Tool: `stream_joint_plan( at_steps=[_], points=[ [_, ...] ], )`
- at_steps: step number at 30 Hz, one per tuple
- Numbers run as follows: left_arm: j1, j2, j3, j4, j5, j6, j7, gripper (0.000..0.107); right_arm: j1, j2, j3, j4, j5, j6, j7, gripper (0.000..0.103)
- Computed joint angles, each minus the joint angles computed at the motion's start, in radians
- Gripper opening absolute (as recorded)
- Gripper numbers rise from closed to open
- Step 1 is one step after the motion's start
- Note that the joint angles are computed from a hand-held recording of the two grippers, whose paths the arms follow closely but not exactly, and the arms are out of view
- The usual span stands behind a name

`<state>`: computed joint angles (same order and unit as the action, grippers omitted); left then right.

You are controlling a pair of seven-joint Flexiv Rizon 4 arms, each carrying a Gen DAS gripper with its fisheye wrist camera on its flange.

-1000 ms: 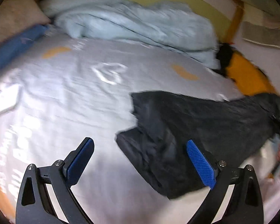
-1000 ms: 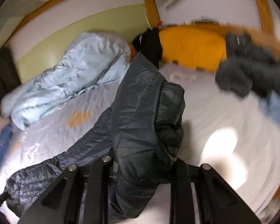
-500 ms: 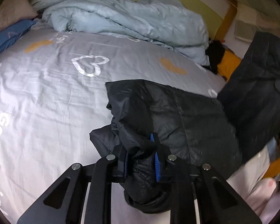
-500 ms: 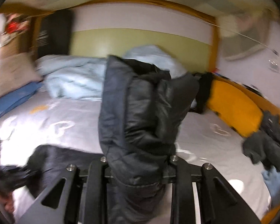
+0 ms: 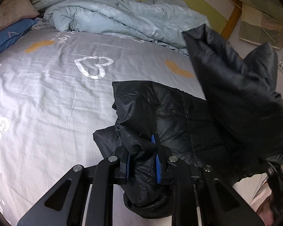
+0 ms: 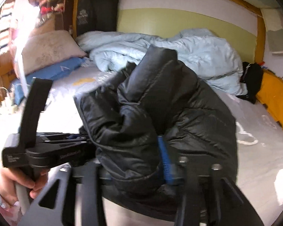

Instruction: Fold large clothes

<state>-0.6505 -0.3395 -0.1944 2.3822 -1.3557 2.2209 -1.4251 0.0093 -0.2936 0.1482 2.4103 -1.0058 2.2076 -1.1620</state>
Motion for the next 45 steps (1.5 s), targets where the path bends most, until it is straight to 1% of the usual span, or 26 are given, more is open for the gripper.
stream_joint_plan(
  at_steps=[1, 3, 7, 8, 10, 12, 13, 14, 16, 17, 18, 21, 22, 24, 26, 29, 31, 33, 35, 37, 38, 39, 41, 42, 43, 45],
  points=[
    [0.001, 0.001, 0.000, 0.001, 0.001, -0.001, 0.001, 0.019, -0.040, -0.012, 0.000, -0.009, -0.084, 0.039, 0.061, 0.056],
    [0.001, 0.000, 0.000, 0.000, -0.001, -0.002, 0.006, 0.019, -0.062, -0.024, -0.012, -0.018, -0.147, 0.086, 0.111, 0.058],
    [-0.002, -0.006, -0.004, -0.010, -0.027, 0.003, 0.030, 0.019, -0.075, 0.020, -0.046, 0.003, -0.211, 0.126, 0.178, 0.061],
    [-0.005, -0.007, -0.007, -0.012, -0.039, 0.007, 0.040, 0.019, -0.094, 0.027, -0.058, -0.001, -0.262, 0.167, 0.220, 0.064],
    [-0.011, -0.011, -0.017, -0.024, -0.077, 0.022, 0.078, 0.019, -0.112, 0.051, -0.078, 0.012, -0.282, 0.249, 0.232, 0.071],
    [-0.013, -0.017, -0.030, -0.037, -0.114, 0.038, 0.120, 0.019, -0.106, 0.076, -0.083, 0.031, -0.224, 0.293, 0.197, 0.072],
    [-0.011, -0.018, -0.034, -0.038, -0.119, 0.040, 0.126, 0.019, -0.094, 0.095, -0.077, 0.043, -0.148, 0.296, 0.164, 0.072],
    [-0.008, -0.017, -0.038, -0.036, -0.118, 0.041, 0.124, 0.019, -0.077, 0.108, -0.074, 0.045, -0.085, 0.276, 0.143, 0.072],
    [-0.004, -0.013, -0.039, -0.027, -0.102, 0.039, 0.103, 0.019, -0.032, 0.126, -0.066, 0.028, 0.062, 0.178, 0.111, 0.072],
    [-0.002, -0.011, -0.038, -0.024, -0.098, 0.037, 0.100, 0.019, -0.026, 0.117, -0.069, 0.008, 0.075, 0.143, 0.131, 0.072],
    [-0.002, -0.010, -0.038, -0.022, -0.096, 0.036, 0.099, 0.019, -0.039, 0.092, -0.077, -0.031, 0.037, 0.112, 0.199, 0.072],
    [-0.001, -0.010, -0.037, -0.019, -0.093, 0.032, 0.100, 0.020, -0.104, -0.020, -0.094, -0.149, -0.106, 0.061, 0.468, 0.072],
    [-0.003, -0.013, -0.038, -0.023, -0.105, 0.035, 0.111, 0.022, -0.123, -0.049, -0.096, -0.171, -0.137, 0.057, 0.520, 0.072],
    [0.001, -0.017, -0.039, -0.021, -0.107, 0.035, 0.106, 0.027, -0.164, -0.126, -0.105, -0.230, -0.233, 0.075, 0.631, 0.072],
    [0.010, -0.021, -0.033, -0.011, -0.081, 0.022, 0.073, 0.029, -0.183, -0.195, -0.126, -0.295, -0.347, 0.101, 0.732, 0.072],
    [0.023, -0.027, -0.018, 0.001, -0.028, -0.005, 0.017, 0.029, -0.158, -0.257, -0.182, -0.374, -0.505, 0.144, 0.843, 0.072],
    [0.021, -0.031, -0.010, -0.002, -0.030, -0.011, 0.017, 0.030, -0.135, -0.292, -0.221, -0.431, -0.604, 0.216, 0.905, 0.072],
    [0.015, -0.023, -0.015, -0.011, -0.078, -0.024, 0.039, 0.033, -0.111, -0.292, -0.243, -0.429, -0.615, 0.238, 0.885, 0.072],
    [0.014, 0.008, -0.021, 0.002, -0.100, -0.031, 0.035, 0.031, -0.087, -0.285, -0.258, -0.412, -0.595, 0.232, 0.828, 0.073],
    [-0.001, 0.048, -0.019, 0.032, -0.088, 0.014, 0.019, 0.033, -0.077, -0.295, -0.267, -0.409, -0.583, 0.246, 0.804, 0.073],
    [-0.013, 0.062, -0.020, 0.040, -0.099, 0.054, 0.024, 0.042, -0.072, -0.294, -0.271, -0.405, -0.579, 0.244, 0.793, 0.073],
    [-0.027, 0.076, -0.021, 0.052, -0.104, 0.111, 0.015, 0.059, -0.067, -0.292, -0.276, -0.408, -0.579, 0.240, 0.784, 0.073],
    [-0.043, 0.090, -0.016, 0.088, -0.061, 0.211, -0.073, 0.081, -0.058, -0.281, -0.273, -0.393, -0.567, 0.224, 0.735, 0.073],
    [-0.043, 0.093, -0.008, 0.112, -0.002, 0.259, -0.146, 0.082, -0.056, -0.275, -0.271, -0.385, -0.562, 0.216, 0.712, 0.073],
    [-0.034, 0.097, 0.001, 0.128, 0.061, 0.279, -0.193, 0.082, -0.051, -0.270, -0.266, -0.376, -0.548, 0.203, 0.684, 0.073],
    [-0.012, 0.100, 0.011, 0.141, 0.177, 0.281, -0.231, 0.084, -0.048, -0.246, -0.248, -0.333, -0.505, 0.170, 0.596, 0.074]
  ],
)
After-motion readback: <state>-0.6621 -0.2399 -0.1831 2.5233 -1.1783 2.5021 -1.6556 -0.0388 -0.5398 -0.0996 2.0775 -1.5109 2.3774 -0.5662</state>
